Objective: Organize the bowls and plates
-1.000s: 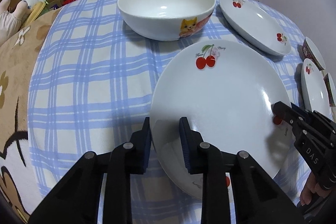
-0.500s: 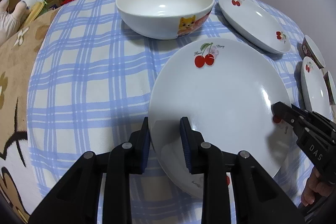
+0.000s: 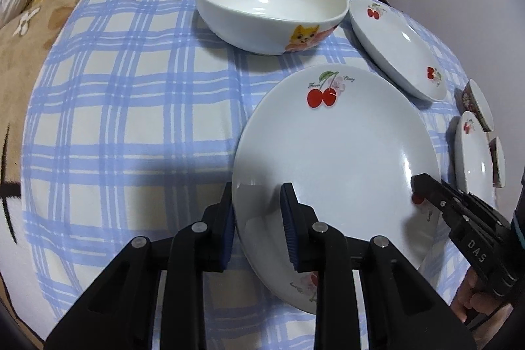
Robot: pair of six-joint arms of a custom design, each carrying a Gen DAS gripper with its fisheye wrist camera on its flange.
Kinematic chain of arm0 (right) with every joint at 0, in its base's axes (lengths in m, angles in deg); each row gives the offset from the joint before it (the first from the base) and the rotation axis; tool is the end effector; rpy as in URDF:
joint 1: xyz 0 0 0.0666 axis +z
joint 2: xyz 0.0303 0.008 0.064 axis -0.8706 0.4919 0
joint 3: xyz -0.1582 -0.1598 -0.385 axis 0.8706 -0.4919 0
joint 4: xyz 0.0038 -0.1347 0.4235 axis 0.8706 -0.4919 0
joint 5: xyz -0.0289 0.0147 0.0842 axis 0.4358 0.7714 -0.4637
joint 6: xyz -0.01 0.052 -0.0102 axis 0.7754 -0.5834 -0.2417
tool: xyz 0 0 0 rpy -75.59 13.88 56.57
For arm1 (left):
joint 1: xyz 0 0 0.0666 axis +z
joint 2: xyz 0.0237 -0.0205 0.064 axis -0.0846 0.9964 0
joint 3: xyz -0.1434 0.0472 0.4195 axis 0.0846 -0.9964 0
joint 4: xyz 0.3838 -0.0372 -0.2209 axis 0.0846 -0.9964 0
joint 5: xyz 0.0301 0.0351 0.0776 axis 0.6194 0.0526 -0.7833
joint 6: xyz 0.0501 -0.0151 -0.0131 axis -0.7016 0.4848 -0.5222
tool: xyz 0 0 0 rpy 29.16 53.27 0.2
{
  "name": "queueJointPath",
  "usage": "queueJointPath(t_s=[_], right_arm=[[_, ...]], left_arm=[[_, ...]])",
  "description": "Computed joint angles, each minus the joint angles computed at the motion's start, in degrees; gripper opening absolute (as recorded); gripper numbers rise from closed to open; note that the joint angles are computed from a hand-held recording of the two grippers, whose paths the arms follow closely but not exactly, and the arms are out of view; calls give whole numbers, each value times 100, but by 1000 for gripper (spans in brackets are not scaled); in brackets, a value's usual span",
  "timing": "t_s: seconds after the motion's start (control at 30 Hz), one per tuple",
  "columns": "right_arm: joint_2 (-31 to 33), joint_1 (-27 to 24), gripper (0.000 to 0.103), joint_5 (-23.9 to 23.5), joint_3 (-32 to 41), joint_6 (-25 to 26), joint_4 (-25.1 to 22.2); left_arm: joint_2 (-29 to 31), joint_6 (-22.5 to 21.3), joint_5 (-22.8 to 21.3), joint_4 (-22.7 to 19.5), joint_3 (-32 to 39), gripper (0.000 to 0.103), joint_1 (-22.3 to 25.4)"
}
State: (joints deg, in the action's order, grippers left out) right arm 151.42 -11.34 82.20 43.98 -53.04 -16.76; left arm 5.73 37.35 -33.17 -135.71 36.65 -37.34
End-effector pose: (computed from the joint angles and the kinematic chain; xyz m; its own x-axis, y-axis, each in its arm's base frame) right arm 0.3428 0.3887 0.4593 -0.8916 -0.0831 -0.4451 -0.1894 0.9613 0.2000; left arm 0.3443 -0.2194 0.4667 -0.9349 -0.1772 -0.3076 -0.0975 0.9614 -0.2574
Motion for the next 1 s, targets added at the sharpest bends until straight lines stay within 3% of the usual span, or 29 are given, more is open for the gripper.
queueJointPath(t_s=[0.53, 1.0], right_arm=[[-483, 185, 11, 400, -115, -328, -728], [-962, 229, 12, 313, -324, -635, -1553]], left_arm=[[66, -251, 386, -35, 113, 25, -430], [121, -428, 468, -133, 242, 25, -1073]])
